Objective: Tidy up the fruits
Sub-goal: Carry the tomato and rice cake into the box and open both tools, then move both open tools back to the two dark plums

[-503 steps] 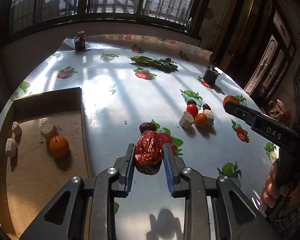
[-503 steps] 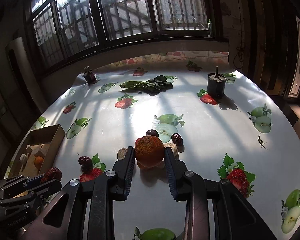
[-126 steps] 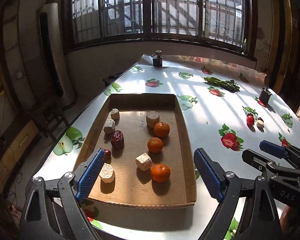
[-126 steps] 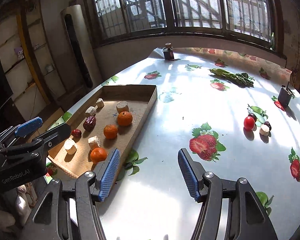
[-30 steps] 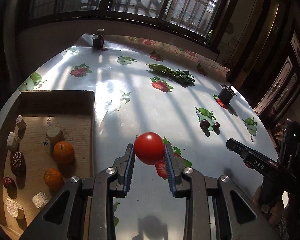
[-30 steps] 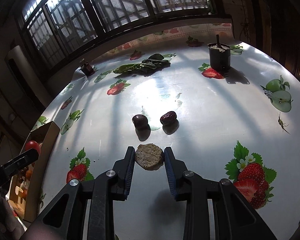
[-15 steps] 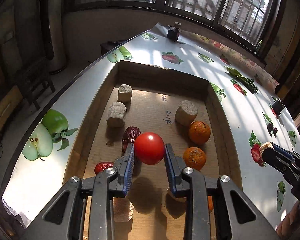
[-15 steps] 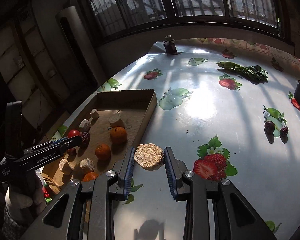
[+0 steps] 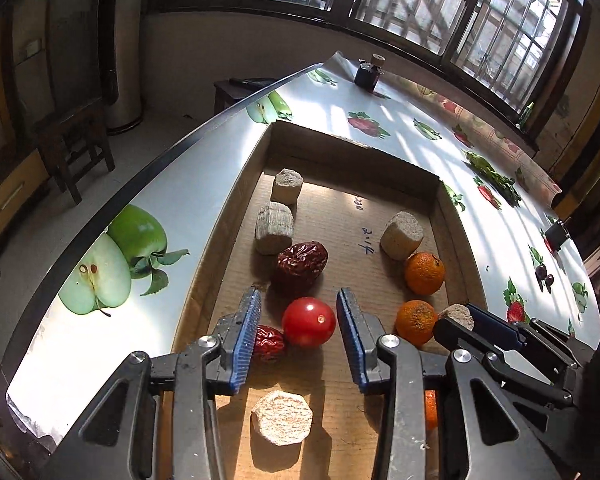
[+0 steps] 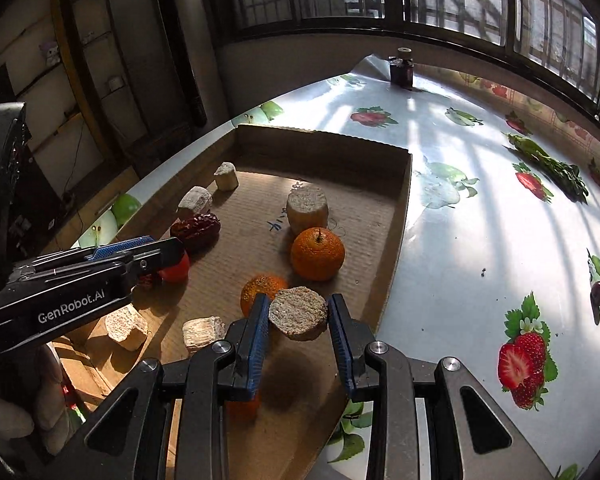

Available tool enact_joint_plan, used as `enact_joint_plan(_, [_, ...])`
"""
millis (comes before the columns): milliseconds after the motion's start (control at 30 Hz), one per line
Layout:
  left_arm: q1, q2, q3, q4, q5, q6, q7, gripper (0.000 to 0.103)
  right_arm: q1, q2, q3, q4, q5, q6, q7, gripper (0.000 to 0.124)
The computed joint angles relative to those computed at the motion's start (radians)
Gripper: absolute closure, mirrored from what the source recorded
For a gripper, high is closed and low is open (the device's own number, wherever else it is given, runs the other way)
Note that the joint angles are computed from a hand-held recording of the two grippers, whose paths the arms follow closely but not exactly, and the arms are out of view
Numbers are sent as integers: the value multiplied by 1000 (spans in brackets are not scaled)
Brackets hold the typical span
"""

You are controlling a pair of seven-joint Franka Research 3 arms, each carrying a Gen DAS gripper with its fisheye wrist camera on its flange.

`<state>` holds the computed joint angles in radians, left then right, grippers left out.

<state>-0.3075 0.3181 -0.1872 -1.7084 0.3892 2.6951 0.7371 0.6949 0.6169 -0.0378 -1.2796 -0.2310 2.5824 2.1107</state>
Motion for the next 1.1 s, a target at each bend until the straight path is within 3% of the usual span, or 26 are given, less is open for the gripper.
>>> enact_joint_plan(133, [-17,-47,19,-47,56,23,-61,50,7,11,-10,17,-6,-8,17,84])
enact_joint_plan(200, [-23,-64,23,-59,89,24,-87,46,7,6,-12,6,-8,7,31,66])
enact_joint_plan(367, [-49,-105,29,-80,204,-10,-188,40,22,-52,-30,-69,-40,52,81,66])
enact_joint_plan(533, [-84,-138,19,-82,367,-98,-335,18,51,-166,-67,-220,-143,119,192,64])
enact_joint_plan(733, [-104,-140,-22,-65,427,-151,-348,15,46,-308,-77,-407,-301,159,364,61])
enact_joint_plan(900, [-151,-131,-39,-24,519,-234,-359,15,11,-395,-55,-516,-403,177,472,60])
enact_joint_plan(1100, [-186,-125,-56,1,565,-273,-345,15,-44,-480,-18,-620,-520,205,598,59])
